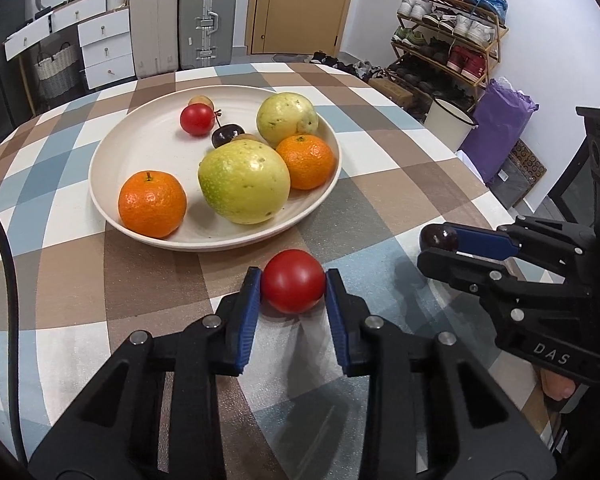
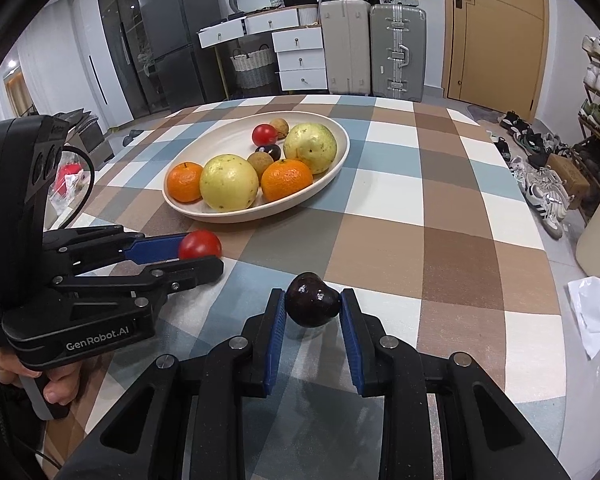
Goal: Organize fruits
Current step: 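Carry the red tomato and dark cherry over the white plate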
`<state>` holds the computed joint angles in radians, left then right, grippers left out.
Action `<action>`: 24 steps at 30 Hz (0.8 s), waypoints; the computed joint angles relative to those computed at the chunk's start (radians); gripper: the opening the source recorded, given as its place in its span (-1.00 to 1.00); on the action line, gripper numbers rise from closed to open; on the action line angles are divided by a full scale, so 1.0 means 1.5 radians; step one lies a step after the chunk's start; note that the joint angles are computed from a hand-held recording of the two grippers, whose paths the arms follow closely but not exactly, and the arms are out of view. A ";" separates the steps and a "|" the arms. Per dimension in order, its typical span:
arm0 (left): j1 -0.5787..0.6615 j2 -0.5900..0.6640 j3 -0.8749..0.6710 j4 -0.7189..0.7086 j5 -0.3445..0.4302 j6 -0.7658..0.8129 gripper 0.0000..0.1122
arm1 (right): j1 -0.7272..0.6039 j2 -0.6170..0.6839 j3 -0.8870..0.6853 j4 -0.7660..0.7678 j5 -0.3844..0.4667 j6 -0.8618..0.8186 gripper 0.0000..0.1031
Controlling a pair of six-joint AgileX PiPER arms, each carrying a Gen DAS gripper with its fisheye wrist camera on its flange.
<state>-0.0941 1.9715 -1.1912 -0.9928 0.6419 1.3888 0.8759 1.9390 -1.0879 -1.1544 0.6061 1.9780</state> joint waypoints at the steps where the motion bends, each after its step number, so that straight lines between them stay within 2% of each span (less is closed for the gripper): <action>1: 0.001 -0.002 0.002 -0.005 -0.001 0.005 -0.49 | 0.000 -0.001 0.001 0.000 0.000 0.001 -0.46; 12: 0.034 -0.042 0.024 -0.054 0.019 0.060 -0.49 | 0.013 -0.009 -0.012 0.017 0.026 -0.026 -0.46; 24: 0.100 -0.081 -0.006 -0.068 0.057 0.053 -0.49 | -0.005 -0.043 -0.038 0.009 0.013 -0.057 -0.46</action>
